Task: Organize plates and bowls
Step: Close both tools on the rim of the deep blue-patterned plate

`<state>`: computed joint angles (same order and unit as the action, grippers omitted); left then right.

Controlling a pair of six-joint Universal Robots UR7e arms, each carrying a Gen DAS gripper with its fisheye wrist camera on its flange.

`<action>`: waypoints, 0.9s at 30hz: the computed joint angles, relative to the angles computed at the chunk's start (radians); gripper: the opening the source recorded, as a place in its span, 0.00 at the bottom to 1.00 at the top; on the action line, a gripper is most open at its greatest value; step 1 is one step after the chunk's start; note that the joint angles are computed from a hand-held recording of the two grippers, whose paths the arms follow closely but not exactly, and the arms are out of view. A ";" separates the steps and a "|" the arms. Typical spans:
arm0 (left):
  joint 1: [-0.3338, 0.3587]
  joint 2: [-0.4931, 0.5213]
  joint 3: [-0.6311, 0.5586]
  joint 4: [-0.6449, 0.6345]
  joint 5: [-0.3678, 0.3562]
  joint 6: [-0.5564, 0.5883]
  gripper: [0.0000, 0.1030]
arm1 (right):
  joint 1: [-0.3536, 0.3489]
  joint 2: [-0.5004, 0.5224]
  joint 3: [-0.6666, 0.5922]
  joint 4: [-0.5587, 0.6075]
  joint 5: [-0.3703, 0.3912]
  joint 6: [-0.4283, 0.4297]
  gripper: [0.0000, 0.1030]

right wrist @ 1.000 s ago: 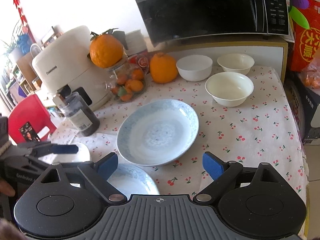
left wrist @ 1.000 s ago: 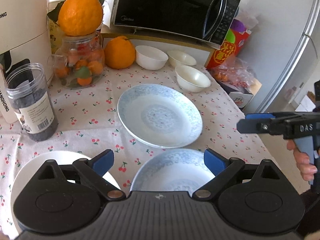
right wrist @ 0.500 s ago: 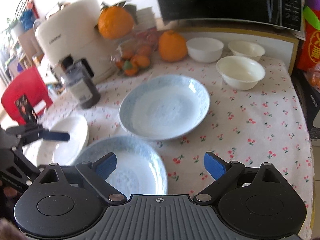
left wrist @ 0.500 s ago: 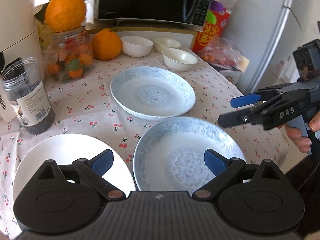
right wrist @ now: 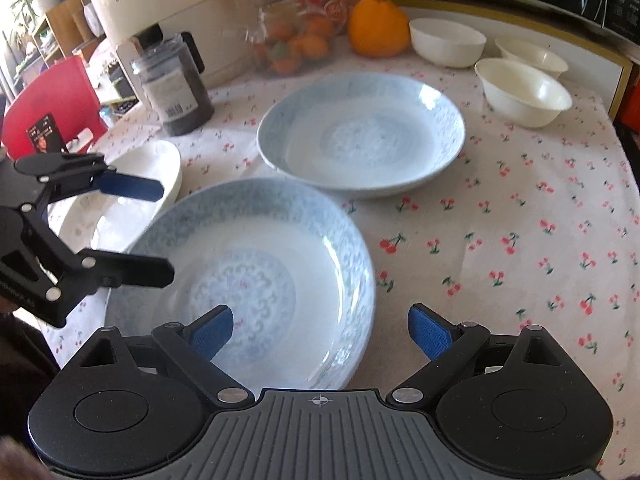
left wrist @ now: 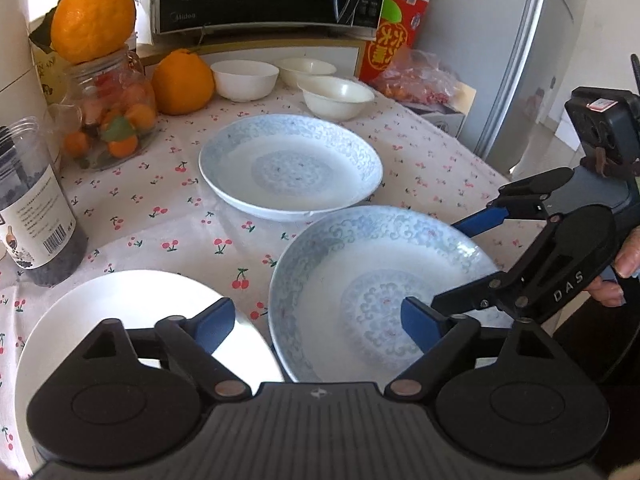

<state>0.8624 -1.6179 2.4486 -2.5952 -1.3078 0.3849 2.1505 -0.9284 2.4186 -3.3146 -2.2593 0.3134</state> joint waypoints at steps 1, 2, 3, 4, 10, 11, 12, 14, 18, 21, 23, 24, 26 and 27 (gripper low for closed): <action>0.002 0.003 0.000 -0.005 0.005 0.001 0.82 | -0.003 0.004 0.000 -0.001 0.003 0.003 0.93; 0.004 0.007 0.001 -0.013 0.009 0.001 0.82 | -0.003 0.008 0.000 0.000 0.005 0.008 0.93; 0.007 0.011 -0.001 -0.018 0.013 0.000 0.82 | 0.000 0.013 -0.001 -0.005 0.000 0.008 0.93; 0.010 0.016 -0.002 -0.023 0.016 -0.002 0.82 | 0.003 0.017 -0.003 -0.007 -0.003 0.005 0.93; 0.004 0.017 0.001 -0.083 0.042 0.006 0.67 | 0.005 0.014 0.001 -0.015 0.027 0.011 0.93; 0.003 0.015 0.001 -0.097 0.036 0.019 0.64 | 0.005 0.011 0.002 -0.009 0.033 0.017 0.92; 0.006 0.018 -0.004 -0.105 0.026 0.025 0.62 | 0.005 0.006 0.003 -0.003 0.040 0.023 0.92; 0.012 0.034 -0.018 -0.104 0.016 0.025 0.58 | 0.008 -0.002 0.002 0.018 0.046 0.044 0.92; 0.008 0.067 -0.048 -0.032 0.037 0.016 0.52 | 0.018 -0.027 -0.005 0.093 0.050 0.122 0.92; 0.013 0.087 -0.063 0.008 0.030 0.018 0.46 | 0.017 -0.038 0.001 0.093 0.073 0.170 0.90; 0.013 0.090 -0.069 0.032 0.022 0.016 0.44 | 0.020 -0.036 0.003 0.085 0.070 0.185 0.84; 0.013 0.092 -0.072 0.047 0.017 0.017 0.44 | 0.022 -0.035 0.003 0.082 0.066 0.187 0.79; 0.011 0.094 -0.078 0.077 0.010 0.027 0.40 | 0.028 -0.032 0.001 0.083 0.051 0.192 0.71; 0.006 0.094 -0.075 0.085 0.018 0.031 0.40 | 0.030 -0.032 0.000 0.087 0.043 0.201 0.68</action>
